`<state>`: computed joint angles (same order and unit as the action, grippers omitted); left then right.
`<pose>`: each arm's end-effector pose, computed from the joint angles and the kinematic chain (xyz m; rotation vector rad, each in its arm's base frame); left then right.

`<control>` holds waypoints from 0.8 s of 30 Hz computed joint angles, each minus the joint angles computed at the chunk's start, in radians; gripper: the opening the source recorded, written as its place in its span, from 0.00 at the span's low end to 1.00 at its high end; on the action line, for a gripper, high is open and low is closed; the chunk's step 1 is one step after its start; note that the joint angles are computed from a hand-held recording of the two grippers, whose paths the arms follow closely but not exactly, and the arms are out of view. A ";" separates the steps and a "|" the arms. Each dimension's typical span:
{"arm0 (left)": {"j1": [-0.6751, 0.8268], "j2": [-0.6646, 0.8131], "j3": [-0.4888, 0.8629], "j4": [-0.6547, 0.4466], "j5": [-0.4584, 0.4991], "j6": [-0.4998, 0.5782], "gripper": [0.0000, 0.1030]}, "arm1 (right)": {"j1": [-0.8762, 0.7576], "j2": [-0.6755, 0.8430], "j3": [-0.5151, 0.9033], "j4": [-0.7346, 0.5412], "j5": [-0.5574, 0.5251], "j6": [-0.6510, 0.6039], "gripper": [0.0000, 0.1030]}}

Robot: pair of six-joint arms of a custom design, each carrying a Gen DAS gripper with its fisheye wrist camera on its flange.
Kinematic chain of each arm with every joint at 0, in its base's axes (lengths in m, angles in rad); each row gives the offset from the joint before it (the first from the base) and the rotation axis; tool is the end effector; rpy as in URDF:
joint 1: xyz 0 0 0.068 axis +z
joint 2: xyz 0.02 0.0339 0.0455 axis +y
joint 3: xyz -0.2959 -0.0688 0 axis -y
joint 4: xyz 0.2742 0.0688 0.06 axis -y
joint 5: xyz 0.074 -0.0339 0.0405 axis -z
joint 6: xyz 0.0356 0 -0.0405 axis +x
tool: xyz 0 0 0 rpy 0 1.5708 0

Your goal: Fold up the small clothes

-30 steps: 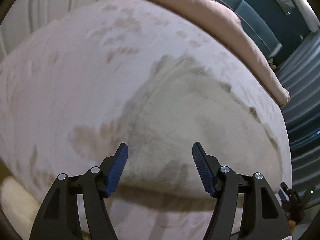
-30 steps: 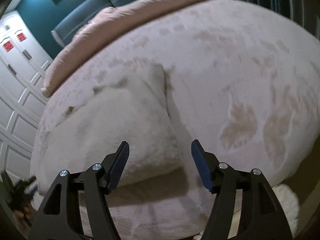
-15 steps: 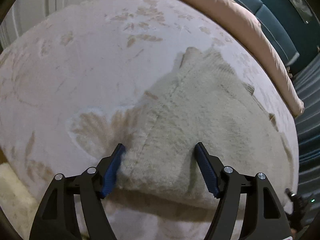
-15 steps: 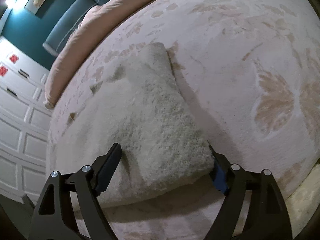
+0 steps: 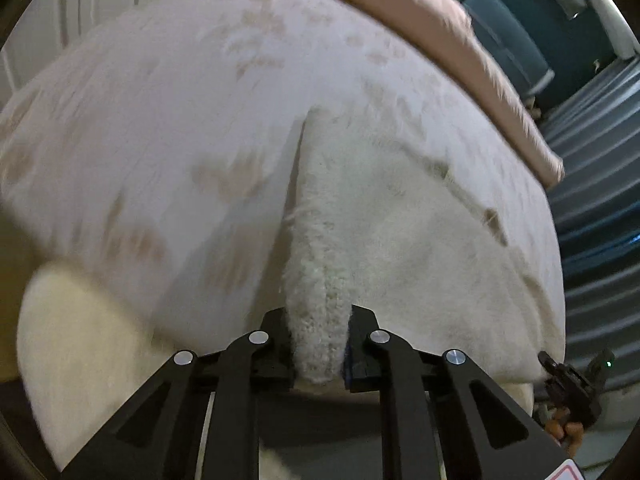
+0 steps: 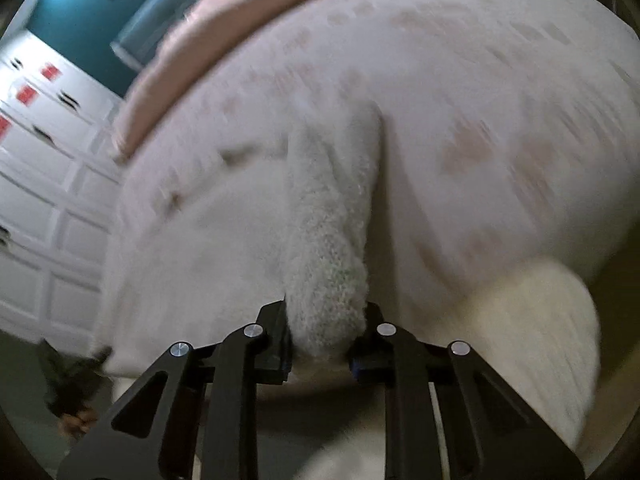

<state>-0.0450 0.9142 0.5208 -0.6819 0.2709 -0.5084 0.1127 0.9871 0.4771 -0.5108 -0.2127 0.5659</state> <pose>0.1665 -0.0170 0.2029 -0.5271 2.6376 -0.5382 0.1804 0.0280 0.1862 0.5168 2.5962 0.5148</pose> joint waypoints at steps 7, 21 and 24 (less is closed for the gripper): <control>-0.173 -0.198 -0.046 -0.125 -0.179 -0.125 0.14 | 0.133 -0.154 -0.028 -0.177 0.244 0.003 0.33; -0.065 0.514 0.151 0.454 -0.086 0.003 0.53 | 0.080 0.505 0.232 0.330 0.230 -0.178 0.56; -0.073 0.555 0.168 0.479 -0.083 0.047 0.05 | 0.096 0.528 0.221 0.361 0.212 -0.183 0.08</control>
